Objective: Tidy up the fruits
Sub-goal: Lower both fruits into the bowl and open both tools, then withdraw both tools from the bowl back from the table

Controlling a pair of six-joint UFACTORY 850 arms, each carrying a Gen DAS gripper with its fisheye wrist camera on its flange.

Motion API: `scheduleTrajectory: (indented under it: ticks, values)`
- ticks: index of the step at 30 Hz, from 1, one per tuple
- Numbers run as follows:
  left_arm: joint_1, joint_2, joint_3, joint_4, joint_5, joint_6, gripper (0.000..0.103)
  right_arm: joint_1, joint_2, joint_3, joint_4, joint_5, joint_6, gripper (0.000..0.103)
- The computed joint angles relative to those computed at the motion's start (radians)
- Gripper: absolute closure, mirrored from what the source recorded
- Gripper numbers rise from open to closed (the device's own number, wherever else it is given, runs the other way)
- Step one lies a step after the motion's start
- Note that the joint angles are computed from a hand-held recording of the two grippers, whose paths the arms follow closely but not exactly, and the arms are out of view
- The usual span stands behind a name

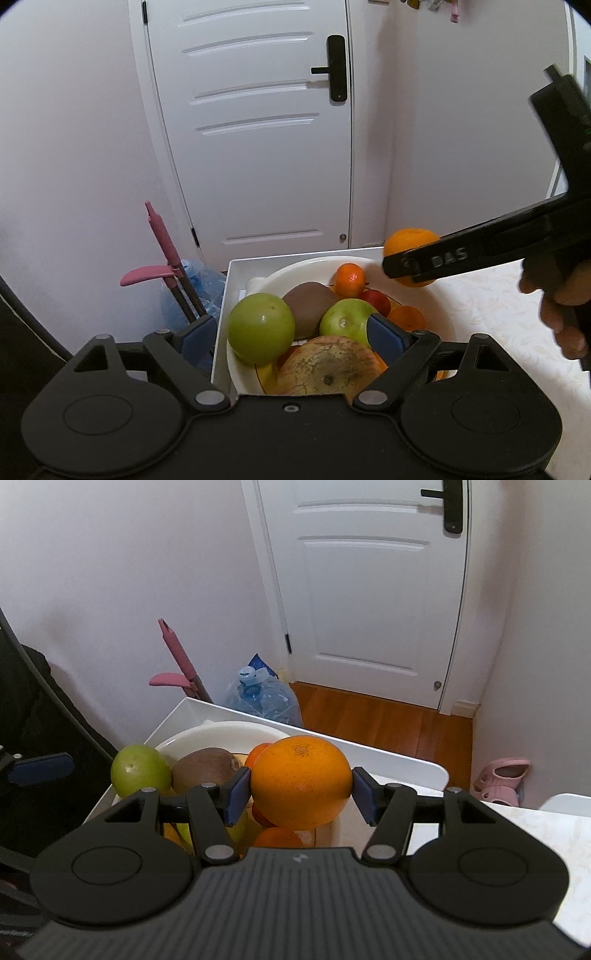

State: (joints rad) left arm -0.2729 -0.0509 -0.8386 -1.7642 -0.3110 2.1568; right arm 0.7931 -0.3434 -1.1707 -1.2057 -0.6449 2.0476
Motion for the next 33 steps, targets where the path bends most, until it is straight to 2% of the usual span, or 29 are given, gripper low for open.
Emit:
scheduleTrajectory:
  ticks: [3,4,5,7,15,21,26,30,33]
  values:
    - [0.004,-0.003,-0.001,0.01,-0.007,0.001,0.012,-0.006,-0.006,0.001,-0.008,0.028,0.016,0.028]
    - [0.006,-0.004,-0.001,0.017,-0.01,-0.003,0.012,-0.003,-0.002,0.01,-0.045,0.029,0.056,0.022]
    - [0.008,-0.003,0.001,0.022,-0.014,-0.005,0.012,0.003,-0.002,0.009,-0.053,0.012,0.068,0.011]
    - [0.012,0.0,0.006,0.035,-0.023,-0.009,0.012,0.019,-0.003,0.005,-0.06,-0.035,0.084,0.0]
    - [0.036,0.008,0.012,0.088,-0.058,-0.04,0.012,0.07,0.007,-0.009,-0.012,-0.12,0.097,0.0]
    - [0.071,0.055,0.036,0.102,-0.08,-0.045,0.012,0.14,0.041,-0.021,0.008,-0.21,0.099,0.0]
    - [0.105,0.139,0.094,0.125,-0.085,-0.078,0.012,0.222,0.076,-0.023,0.022,-0.301,0.101,0.0]
    - [0.127,0.244,0.166,0.126,-0.072,-0.094,0.012,0.293,0.108,-0.01,0.028,-0.377,0.12,0.0]
    - [0.143,0.333,0.217,0.175,-0.068,-0.168,0.012,0.355,0.134,0.003,0.044,-0.445,0.137,0.0]
